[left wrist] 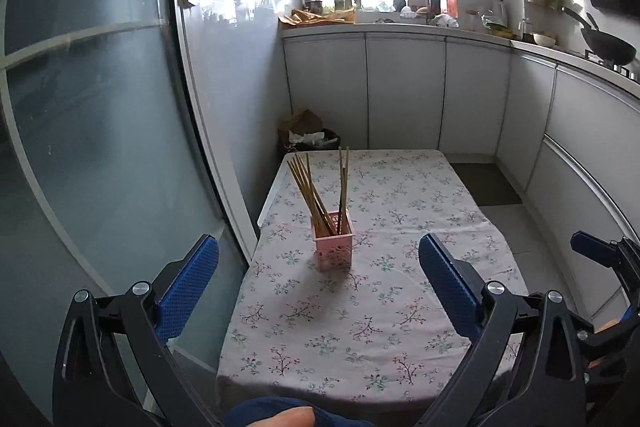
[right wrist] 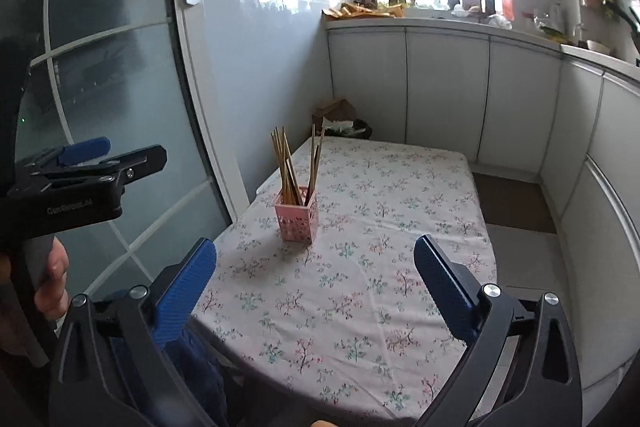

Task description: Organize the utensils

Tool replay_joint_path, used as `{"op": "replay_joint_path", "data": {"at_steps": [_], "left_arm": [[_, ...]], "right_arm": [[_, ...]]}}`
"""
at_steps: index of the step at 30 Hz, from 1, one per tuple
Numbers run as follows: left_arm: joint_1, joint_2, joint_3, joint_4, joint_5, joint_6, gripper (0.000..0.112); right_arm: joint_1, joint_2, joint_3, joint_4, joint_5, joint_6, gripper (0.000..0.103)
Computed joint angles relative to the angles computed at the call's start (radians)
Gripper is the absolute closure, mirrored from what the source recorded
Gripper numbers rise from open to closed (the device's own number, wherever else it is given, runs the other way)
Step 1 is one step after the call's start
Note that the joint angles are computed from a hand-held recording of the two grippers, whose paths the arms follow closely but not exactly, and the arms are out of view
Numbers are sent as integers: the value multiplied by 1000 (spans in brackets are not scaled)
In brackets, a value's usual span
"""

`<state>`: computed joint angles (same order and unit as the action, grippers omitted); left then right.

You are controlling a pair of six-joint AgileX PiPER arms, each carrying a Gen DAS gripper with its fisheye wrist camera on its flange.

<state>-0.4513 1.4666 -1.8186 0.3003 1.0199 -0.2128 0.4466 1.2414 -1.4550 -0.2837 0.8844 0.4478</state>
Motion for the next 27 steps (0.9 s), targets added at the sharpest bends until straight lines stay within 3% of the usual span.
{"op": "replay_joint_path", "data": {"at_steps": [6, 27], "left_arm": [[-4, -21, 16, 2, 2, -8, 16], [5, -10, 16, -14, 12, 3, 16]], "right_arm": [[53, -3, -19, -57, 56, 60, 7], [60, 23, -51, -81, 83, 89, 7]]}}
